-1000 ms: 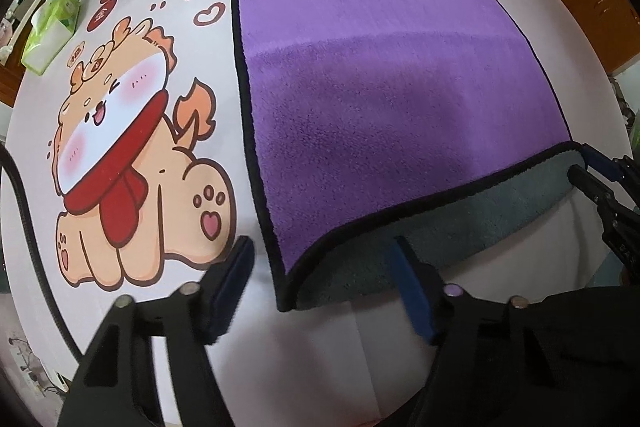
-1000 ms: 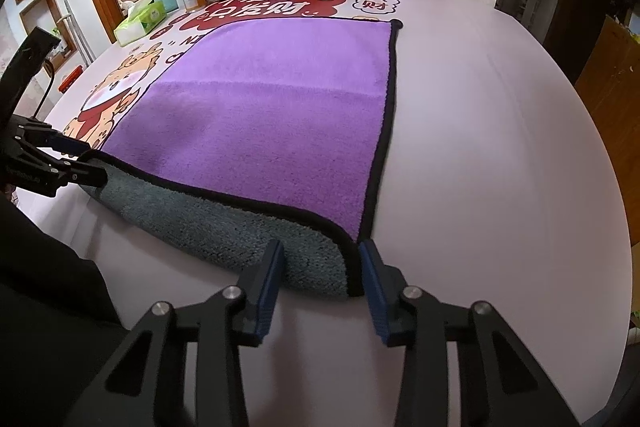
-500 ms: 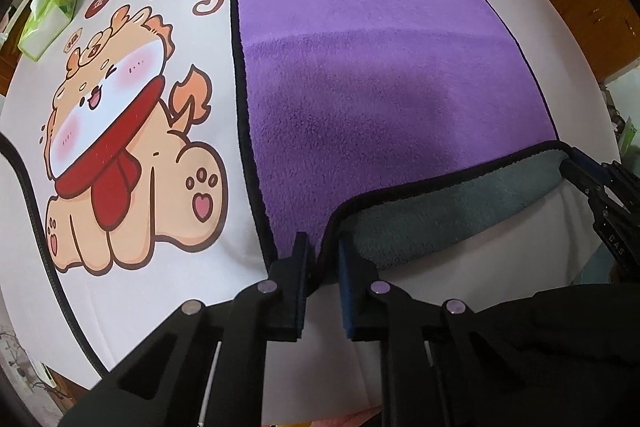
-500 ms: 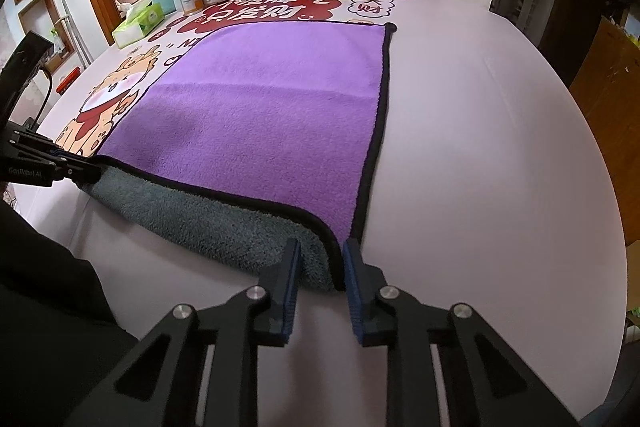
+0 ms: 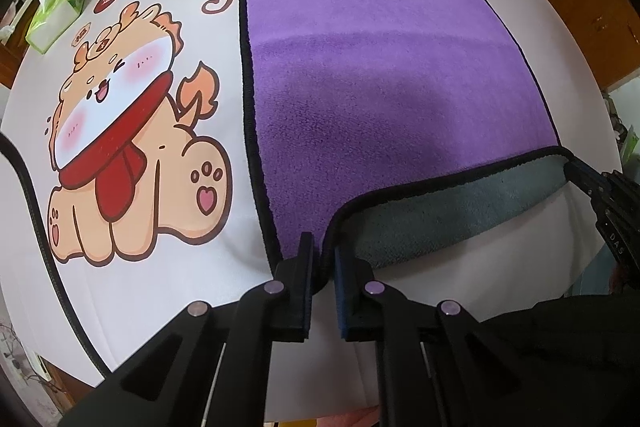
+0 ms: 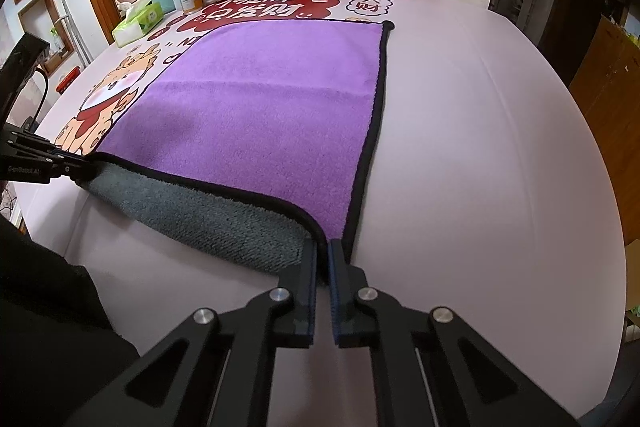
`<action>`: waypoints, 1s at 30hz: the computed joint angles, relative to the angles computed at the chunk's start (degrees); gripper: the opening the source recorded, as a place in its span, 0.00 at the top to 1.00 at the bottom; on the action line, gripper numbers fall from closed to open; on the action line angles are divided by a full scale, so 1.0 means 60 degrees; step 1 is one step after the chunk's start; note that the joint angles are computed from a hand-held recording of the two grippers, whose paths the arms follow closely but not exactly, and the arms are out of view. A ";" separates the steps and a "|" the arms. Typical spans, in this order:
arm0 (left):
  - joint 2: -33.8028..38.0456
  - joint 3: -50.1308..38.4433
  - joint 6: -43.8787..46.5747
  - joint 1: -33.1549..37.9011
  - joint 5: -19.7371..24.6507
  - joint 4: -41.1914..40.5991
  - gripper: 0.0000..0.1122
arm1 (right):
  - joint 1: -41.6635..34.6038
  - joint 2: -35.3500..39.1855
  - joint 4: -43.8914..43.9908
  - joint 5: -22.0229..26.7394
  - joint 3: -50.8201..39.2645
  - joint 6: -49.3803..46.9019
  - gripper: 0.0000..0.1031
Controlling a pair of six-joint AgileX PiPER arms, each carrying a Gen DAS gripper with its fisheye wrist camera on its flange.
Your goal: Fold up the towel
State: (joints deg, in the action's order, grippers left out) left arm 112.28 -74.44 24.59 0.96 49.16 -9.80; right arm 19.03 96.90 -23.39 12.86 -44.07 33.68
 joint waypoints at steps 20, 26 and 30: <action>-0.0184 -0.2499 -0.0669 -0.0029 0.1647 0.0333 0.94 | -0.0547 -0.0545 0.2495 0.0533 -0.1619 -0.3448 0.95; 0.0285 -0.4442 -0.0612 -0.0171 0.2325 0.0374 0.94 | -0.0676 -0.0421 0.1736 0.0614 -0.2483 -0.3046 0.95; 0.0883 -0.6023 -0.0536 -0.0270 0.2855 0.0439 0.94 | -0.0807 -0.0200 0.1515 0.0735 -0.3136 -0.3135 0.95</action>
